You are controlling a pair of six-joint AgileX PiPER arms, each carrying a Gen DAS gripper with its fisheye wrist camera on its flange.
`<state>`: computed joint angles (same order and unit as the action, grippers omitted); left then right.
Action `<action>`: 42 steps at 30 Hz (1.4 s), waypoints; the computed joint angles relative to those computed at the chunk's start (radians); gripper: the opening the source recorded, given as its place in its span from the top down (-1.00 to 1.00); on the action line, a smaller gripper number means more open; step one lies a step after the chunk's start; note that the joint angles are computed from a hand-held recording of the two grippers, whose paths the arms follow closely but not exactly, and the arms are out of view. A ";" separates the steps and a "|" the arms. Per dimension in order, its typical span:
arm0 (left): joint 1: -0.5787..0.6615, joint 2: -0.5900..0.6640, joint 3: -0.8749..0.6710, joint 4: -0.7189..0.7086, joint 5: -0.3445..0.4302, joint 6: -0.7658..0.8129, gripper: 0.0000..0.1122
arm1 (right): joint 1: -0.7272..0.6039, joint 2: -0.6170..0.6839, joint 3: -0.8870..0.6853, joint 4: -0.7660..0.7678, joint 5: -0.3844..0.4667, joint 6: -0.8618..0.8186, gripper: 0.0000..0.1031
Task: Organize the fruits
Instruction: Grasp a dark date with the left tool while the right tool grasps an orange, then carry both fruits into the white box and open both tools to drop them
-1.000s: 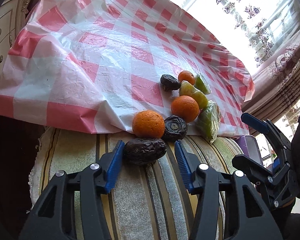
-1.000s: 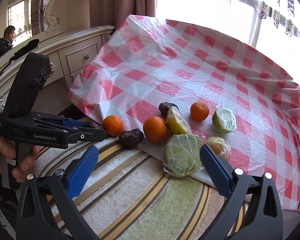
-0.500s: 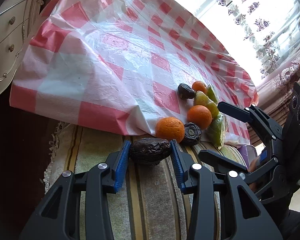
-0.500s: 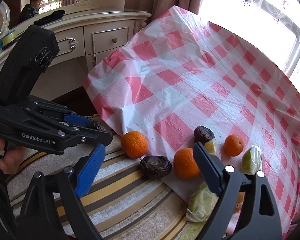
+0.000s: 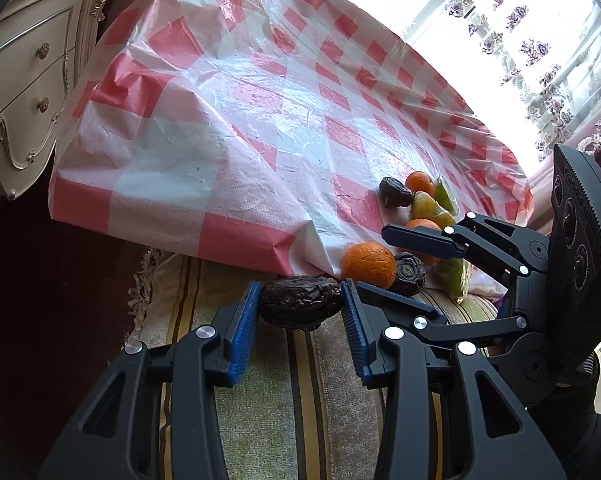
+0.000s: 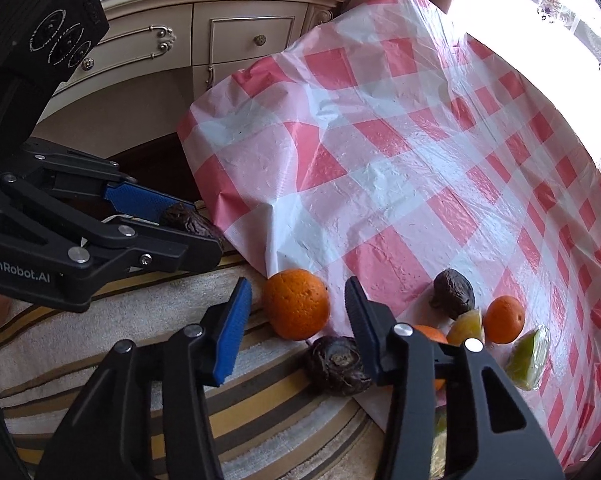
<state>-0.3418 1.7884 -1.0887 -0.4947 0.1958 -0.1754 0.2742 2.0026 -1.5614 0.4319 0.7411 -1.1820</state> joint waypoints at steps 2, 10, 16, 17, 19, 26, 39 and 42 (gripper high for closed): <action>-0.003 0.000 -0.002 0.032 0.001 -0.031 0.31 | 0.005 0.013 -0.014 -0.020 0.010 0.014 0.25; -0.018 -0.002 -0.018 0.211 0.013 -0.209 0.31 | -0.007 -0.003 0.015 0.024 -0.013 -0.022 0.33; -0.049 -0.012 -0.045 0.496 0.039 -0.488 0.31 | -0.060 -0.035 0.031 0.149 -0.009 -0.066 0.34; -0.056 -0.015 -0.053 0.562 0.050 -0.549 0.31 | -0.073 -0.041 0.032 0.173 -0.003 -0.071 0.34; -0.074 -0.018 -0.072 0.694 0.077 -0.667 0.31 | -0.102 -0.050 0.030 0.223 0.017 -0.078 0.34; -0.117 -0.012 -0.142 0.823 0.150 -0.753 0.31 | -0.224 -0.080 0.030 0.341 0.073 -0.077 0.34; -0.253 0.174 -0.535 0.762 0.356 -0.544 0.31 | -0.524 -0.123 0.060 0.416 0.110 -0.050 0.34; -0.288 0.246 -0.676 0.736 0.423 -0.476 0.31 | -0.600 -0.112 0.056 0.420 0.111 -0.055 0.34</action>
